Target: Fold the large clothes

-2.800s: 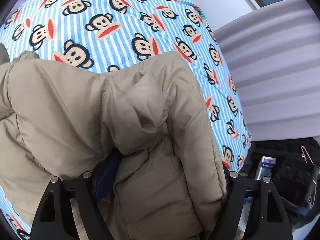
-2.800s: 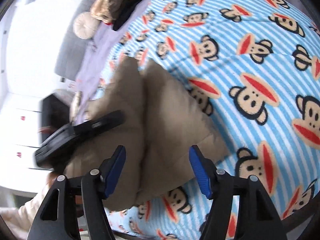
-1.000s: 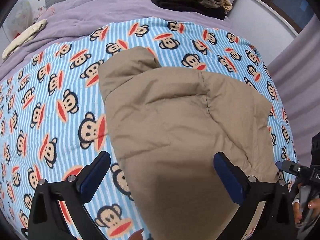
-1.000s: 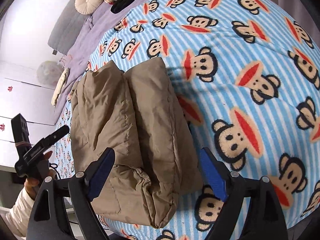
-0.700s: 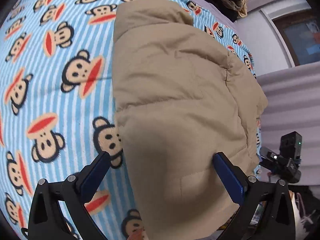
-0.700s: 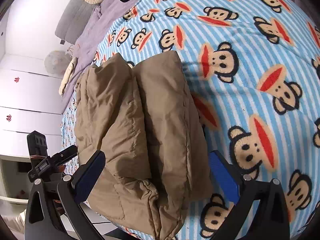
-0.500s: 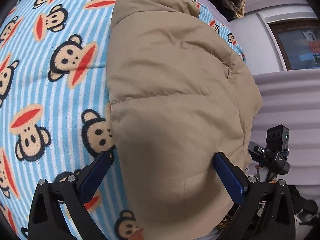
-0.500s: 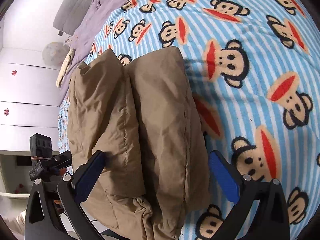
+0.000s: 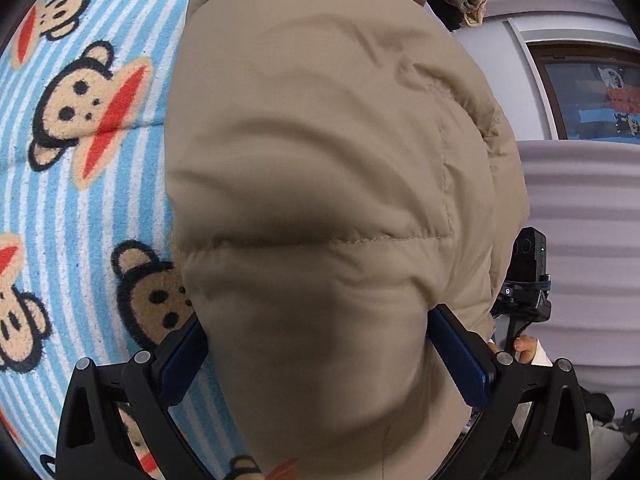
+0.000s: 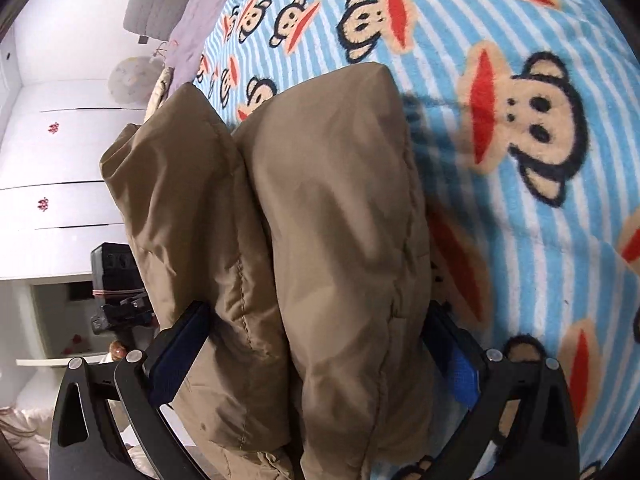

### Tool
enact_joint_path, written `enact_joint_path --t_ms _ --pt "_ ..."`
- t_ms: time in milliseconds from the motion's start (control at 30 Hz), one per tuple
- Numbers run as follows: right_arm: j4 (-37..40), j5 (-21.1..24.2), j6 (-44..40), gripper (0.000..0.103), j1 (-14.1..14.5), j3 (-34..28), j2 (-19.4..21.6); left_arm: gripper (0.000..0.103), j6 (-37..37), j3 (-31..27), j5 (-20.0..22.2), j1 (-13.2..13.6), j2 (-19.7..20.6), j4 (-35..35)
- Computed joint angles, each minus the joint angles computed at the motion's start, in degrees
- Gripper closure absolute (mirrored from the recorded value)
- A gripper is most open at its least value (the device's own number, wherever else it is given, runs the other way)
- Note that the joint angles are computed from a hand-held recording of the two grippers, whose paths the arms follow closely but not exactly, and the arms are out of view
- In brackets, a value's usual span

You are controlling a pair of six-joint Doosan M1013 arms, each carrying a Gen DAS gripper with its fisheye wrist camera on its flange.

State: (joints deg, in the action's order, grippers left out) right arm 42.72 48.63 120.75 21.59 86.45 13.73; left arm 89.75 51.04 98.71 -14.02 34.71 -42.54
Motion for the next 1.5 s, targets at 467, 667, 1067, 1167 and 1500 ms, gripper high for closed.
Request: enact_joint_path --t_ms 467,667,1067,1167,1500 --pt "10.74 -2.97 -2.70 0.013 -0.18 -0.32 3.51 0.017 -0.54 -0.97 -4.55 -4.43 -1.79 7.90" --pt "12.19 -6.11 -3.58 0.039 0.74 -0.56 2.41 0.028 0.88 -2.30 -5.67 -4.88 -3.01 7.97" --pt "9.51 -9.32 -1.13 0.040 4.77 -11.46 8.02 0.028 4.00 -12.95 -3.34 -0.35 0.41 10.04" --pt "7.17 -9.52 1.50 0.040 6.08 -16.73 11.52 0.029 5.07 -17.38 -1.26 2.11 2.75 10.17" --pt "1.25 -6.41 9.50 0.039 9.44 -36.06 24.45 0.028 5.41 -36.34 5.82 8.73 13.07 12.74"
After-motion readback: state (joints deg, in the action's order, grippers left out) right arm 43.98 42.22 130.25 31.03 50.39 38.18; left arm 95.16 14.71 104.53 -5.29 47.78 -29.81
